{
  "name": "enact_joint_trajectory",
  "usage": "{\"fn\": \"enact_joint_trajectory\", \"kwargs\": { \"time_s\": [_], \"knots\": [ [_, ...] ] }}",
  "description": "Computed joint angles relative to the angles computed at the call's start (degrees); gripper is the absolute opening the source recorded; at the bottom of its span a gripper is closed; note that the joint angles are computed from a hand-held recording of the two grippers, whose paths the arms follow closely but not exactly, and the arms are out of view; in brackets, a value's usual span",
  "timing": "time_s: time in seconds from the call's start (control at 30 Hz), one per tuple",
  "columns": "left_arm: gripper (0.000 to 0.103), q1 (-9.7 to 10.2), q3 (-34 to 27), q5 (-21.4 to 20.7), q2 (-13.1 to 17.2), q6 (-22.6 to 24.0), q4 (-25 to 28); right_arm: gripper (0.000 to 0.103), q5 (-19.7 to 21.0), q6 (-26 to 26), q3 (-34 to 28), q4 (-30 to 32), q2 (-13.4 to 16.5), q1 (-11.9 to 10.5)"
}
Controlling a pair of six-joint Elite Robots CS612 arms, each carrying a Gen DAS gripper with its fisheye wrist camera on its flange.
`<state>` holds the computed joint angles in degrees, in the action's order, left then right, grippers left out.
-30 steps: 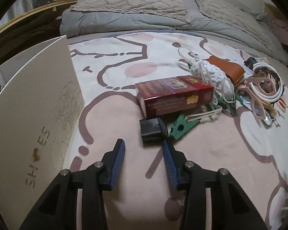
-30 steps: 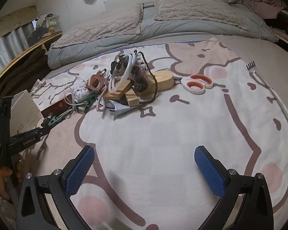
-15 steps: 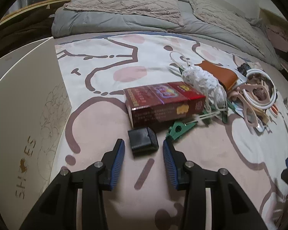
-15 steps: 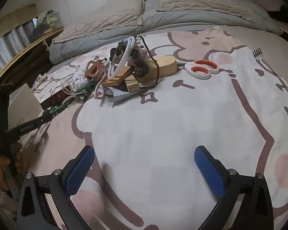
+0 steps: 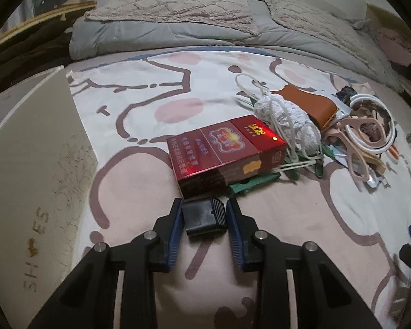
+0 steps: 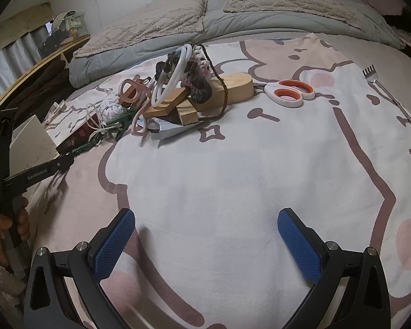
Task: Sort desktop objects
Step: 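Reach the left tool down to the black plastic piece beside the red box, then close the left tool on the black plastic piece and lift it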
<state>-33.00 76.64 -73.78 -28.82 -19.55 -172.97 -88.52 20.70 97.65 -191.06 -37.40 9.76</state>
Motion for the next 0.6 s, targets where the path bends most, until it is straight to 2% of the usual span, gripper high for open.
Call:
{"fn": "enact_joint_trajectory", "kwargs": {
  "time_s": [0.1,0.2,0.37,0.6],
  "knots": [
    [0.032,0.12,-1.29,1.9,0.37,-0.98,2.05,0.103,0.05,0.02,-0.01,0.06,0.0,-0.02],
    [0.032,0.88,-3.25,1.53,1.06,-3.56,4.41,0.103,0.14,0.05,-0.03,0.02,0.04,-0.05],
    [0.032,1.74,-6.07,1.03,2.17,-6.7,5.44,0.103,-0.07,-0.06,-0.09,0.38,0.03,0.04],
    [0.032,1.64,-9.56,-0.15,3.73,-7.92,7.48,0.103,-0.31,-0.2,-0.11,0.65,0.05,0.2]
  ]
}}
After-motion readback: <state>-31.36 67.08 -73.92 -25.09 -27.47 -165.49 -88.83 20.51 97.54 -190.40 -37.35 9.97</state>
